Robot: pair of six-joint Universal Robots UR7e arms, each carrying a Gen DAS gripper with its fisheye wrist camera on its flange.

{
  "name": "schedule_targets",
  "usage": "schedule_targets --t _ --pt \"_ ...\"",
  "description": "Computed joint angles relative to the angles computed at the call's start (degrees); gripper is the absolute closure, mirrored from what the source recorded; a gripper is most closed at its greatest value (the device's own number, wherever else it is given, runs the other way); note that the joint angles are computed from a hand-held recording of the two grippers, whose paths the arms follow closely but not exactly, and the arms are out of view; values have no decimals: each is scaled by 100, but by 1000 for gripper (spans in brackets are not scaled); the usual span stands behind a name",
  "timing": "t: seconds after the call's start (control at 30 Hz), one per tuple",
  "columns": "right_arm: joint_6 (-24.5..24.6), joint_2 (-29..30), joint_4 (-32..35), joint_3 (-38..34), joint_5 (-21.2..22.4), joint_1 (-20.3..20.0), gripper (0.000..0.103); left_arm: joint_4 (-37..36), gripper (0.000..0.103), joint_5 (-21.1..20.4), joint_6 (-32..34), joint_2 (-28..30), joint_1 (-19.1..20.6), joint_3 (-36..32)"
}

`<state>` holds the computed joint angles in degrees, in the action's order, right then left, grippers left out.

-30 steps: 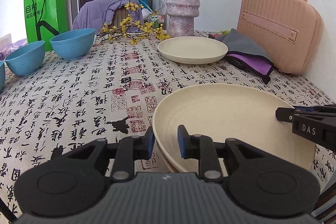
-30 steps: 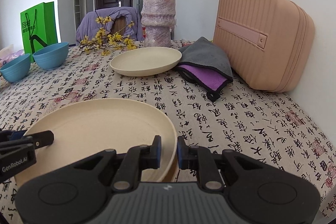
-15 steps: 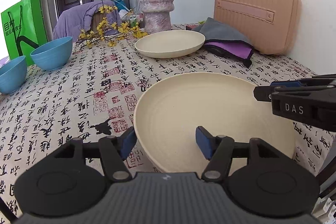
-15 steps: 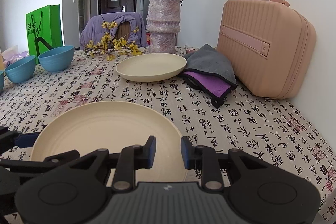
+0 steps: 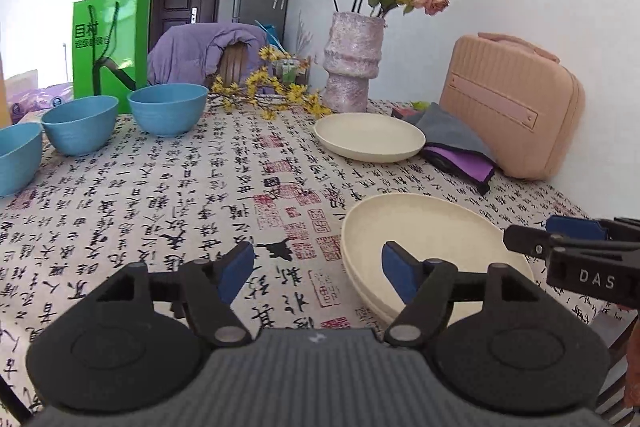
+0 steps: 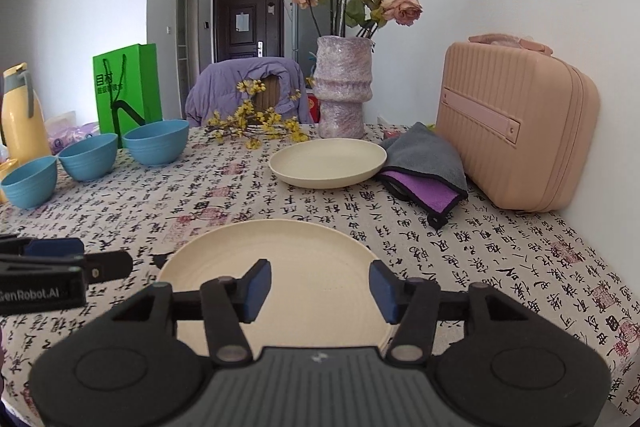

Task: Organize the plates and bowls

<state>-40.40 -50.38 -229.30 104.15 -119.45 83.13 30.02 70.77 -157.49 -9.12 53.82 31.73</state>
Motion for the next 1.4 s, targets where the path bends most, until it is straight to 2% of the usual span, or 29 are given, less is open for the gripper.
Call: schedule_targets --t 0.13,0.2,0.37,0.53,0.63,0.73,0.8,0.93,1.4 --pt "-24 -26 -417 469 232 109 26 -1300 14 -158 54 -1062 23 1811" --pt "-11 -3 -663 686 339 154 20 -1691 4 -313 56 -1424 21 2396" --pt "22 108 -1282 1126 600 229 15 -2856 0 -802 90 -2416 -24 4027" --pt "174 193 -1586 1472 795 254 14 -3501 0 -1163 125 -3066 -24 5039" --pt "154 288 -1798 1614 894 284 14 -3688 0 -1264 4 -3281 9 5347" --pt "-70 440 -2144 1667 831 366 13 -3953 0 -1397 -63 -3458 19 5622" --pt "-118 492 -2296 1697 810 396 9 -3999 0 -1466 -118 -3526 9 5702" --pt "-191 487 -2457 1832 891 441 7 -4194 0 -1409 1 -3673 -19 5933" --pt "-169 530 -2681 1874 857 382 6 -4129 0 -1361 107 -3632 -55 5927"
